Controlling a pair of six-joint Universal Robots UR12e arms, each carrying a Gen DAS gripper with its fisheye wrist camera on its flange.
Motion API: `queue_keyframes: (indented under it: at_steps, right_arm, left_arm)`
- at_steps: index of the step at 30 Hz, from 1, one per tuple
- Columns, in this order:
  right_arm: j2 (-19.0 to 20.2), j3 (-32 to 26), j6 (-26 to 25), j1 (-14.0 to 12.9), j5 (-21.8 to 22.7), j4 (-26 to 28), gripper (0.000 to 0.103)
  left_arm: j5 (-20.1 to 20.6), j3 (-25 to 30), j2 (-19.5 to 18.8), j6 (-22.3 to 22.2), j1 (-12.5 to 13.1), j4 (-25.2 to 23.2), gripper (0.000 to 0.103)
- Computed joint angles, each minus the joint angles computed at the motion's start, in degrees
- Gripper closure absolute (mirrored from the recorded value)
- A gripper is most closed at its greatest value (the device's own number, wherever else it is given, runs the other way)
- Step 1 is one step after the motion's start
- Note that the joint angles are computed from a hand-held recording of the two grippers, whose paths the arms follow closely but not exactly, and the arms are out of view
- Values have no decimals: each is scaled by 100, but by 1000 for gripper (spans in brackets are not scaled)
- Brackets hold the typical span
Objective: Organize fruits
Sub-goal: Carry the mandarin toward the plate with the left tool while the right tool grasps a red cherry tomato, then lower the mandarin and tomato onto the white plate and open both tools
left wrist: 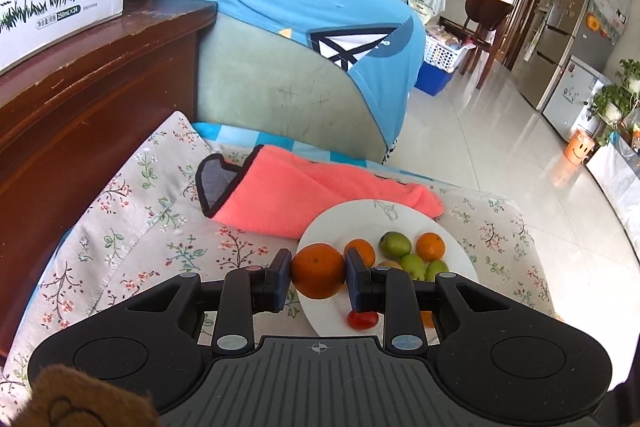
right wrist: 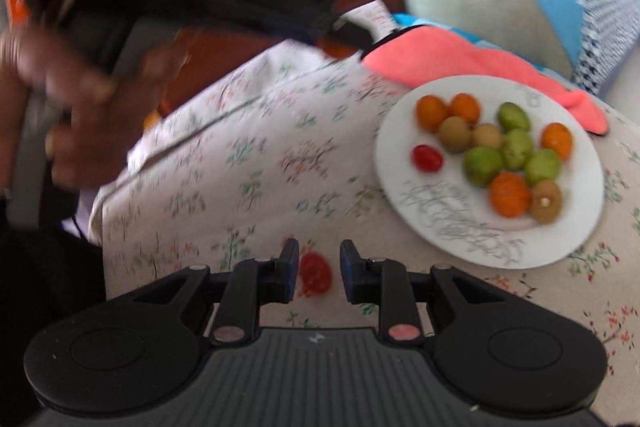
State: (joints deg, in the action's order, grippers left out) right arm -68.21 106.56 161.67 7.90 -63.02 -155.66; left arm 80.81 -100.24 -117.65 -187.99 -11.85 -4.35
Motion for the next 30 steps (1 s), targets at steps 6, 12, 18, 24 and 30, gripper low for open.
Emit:
queue_keyframes:
  at_steps: [6,12,18,24,30]
  right_arm:
    - [55,-42,-249,98,-243,129,78]
    - [122,-69,-326,203,-598,72,78]
    - [110,-72,-92,138,-552,-58,83]
    - [53,-44,1010,-165,-611,-1013,83]
    - [144,-122,2040,-371,-1158,-1654,83]
  left_arm:
    - [0,18,-5,-14,-12,1,77]
    - [-15,46,-16,-63,-34,-21,77]
    - [-56,87,-45,-141,-45,-56,77]
    - [-31,141,-95,-70,-87,-219,77]
    - [-150,202,-177,193,-182,-433,77]
